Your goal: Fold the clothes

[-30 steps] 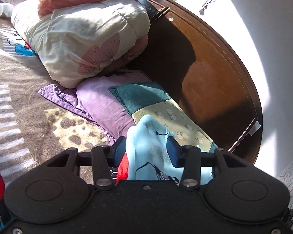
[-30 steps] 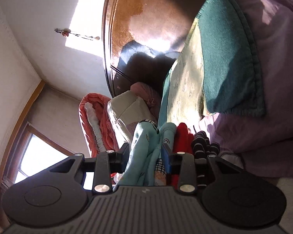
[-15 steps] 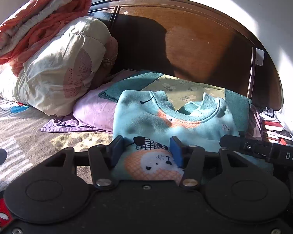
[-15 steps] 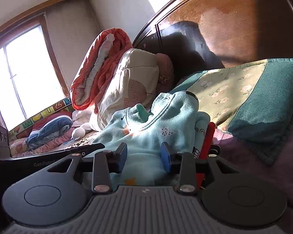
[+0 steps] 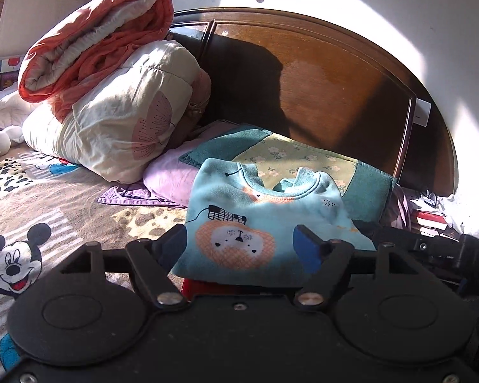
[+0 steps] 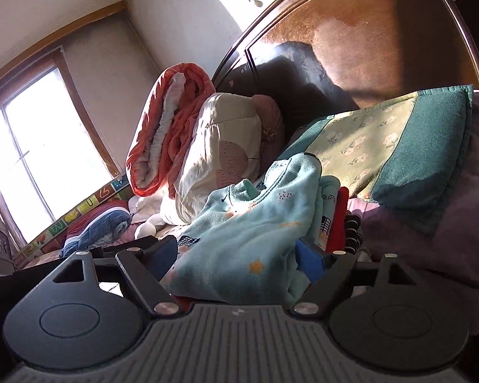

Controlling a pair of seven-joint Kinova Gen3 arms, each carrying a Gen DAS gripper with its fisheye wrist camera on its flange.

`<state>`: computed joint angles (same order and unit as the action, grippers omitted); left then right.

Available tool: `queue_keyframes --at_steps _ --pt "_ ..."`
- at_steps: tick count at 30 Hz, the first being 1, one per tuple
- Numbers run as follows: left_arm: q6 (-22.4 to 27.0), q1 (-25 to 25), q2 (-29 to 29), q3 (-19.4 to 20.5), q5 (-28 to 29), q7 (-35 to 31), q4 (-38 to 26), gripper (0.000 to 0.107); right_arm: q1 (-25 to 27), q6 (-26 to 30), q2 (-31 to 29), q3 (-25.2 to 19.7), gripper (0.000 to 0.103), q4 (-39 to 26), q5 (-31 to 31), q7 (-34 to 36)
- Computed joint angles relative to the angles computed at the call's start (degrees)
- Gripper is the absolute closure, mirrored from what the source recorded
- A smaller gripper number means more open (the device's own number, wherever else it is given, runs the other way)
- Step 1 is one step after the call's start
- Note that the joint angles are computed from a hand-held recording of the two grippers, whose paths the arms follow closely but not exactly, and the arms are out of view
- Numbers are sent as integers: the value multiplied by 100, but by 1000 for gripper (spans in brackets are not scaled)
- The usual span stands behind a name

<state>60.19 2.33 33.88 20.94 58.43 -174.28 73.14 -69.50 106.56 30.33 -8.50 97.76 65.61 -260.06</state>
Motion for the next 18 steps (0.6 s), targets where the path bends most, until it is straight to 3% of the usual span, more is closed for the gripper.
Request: queue_keyframes --at_steps 3,8,11,14,18 --pt "229 -11 -194 -195 -320 499 -15 21 -112 136 -12 -26 0 -342 -53 116" --pt "172 -177 -617 -308 -392 559 311 17 -237 290 -28 -9 0 -1065 -272 681" --pt "-9 -314 -999 -393 -257 331 684 7 -266 399 -28 51 0 -1565 -465 1209" --pt "105 -536 -1228 -445 21 118 933 5 -325 591 33 152 0 -2110 -644 1736" --pt "532 -517 -1346 -731 -81 513 822 5 -437 879 204 329 0 -2834 -808 2434"
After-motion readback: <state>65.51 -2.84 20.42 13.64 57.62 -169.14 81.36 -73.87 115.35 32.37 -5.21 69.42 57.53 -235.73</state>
